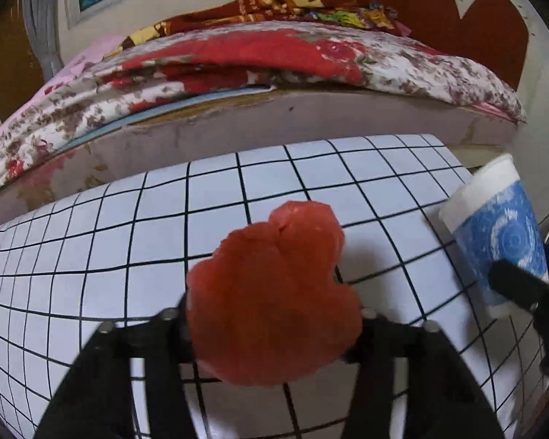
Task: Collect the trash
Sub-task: 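Grasp the red plastic bag with the left tool while the right tool grasps the blue-patterned cup, then carry the red bag and blue cup from the table to the bin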
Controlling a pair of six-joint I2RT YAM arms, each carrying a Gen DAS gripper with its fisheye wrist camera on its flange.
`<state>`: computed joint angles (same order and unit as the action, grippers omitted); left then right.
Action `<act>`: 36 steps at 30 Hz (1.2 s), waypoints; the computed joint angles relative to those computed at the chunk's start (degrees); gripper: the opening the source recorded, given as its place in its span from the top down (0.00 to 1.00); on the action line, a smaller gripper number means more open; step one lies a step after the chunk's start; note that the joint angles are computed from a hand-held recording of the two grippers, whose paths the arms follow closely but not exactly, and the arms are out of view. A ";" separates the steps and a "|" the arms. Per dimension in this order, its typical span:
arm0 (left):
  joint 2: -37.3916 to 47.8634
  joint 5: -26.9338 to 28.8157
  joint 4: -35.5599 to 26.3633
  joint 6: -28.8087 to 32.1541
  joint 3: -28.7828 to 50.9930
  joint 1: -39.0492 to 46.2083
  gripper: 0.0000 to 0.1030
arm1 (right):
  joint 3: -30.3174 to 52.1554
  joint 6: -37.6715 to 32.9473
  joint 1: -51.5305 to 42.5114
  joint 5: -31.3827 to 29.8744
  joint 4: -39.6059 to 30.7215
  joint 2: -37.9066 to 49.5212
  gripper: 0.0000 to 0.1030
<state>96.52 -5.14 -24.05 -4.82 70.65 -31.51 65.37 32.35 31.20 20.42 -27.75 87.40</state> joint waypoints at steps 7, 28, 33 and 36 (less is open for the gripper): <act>-14.31 1.67 2.73 -0.75 -12.19 -1.72 0.61 | -4.48 0.72 3.53 2.88 0.01 -5.72 0.43; -54.58 -13.44 -20.52 -15.34 -26.81 -23.23 0.61 | -3.38 41.40 45.43 30.40 -34.74 -19.82 0.43; -59.12 -23.19 -29.30 -25.26 -25.17 -37.38 0.61 | 1.68 61.03 57.57 34.30 -50.64 -15.03 0.43; -59.59 -29.95 -34.94 -33.66 -23.83 -47.97 0.61 | 5.73 72.24 64.02 34.92 -60.27 -10.52 0.43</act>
<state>36.94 -35.09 -59.00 -38.48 46.82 -79.48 71.10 104.59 95.23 55.34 -88.03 76.88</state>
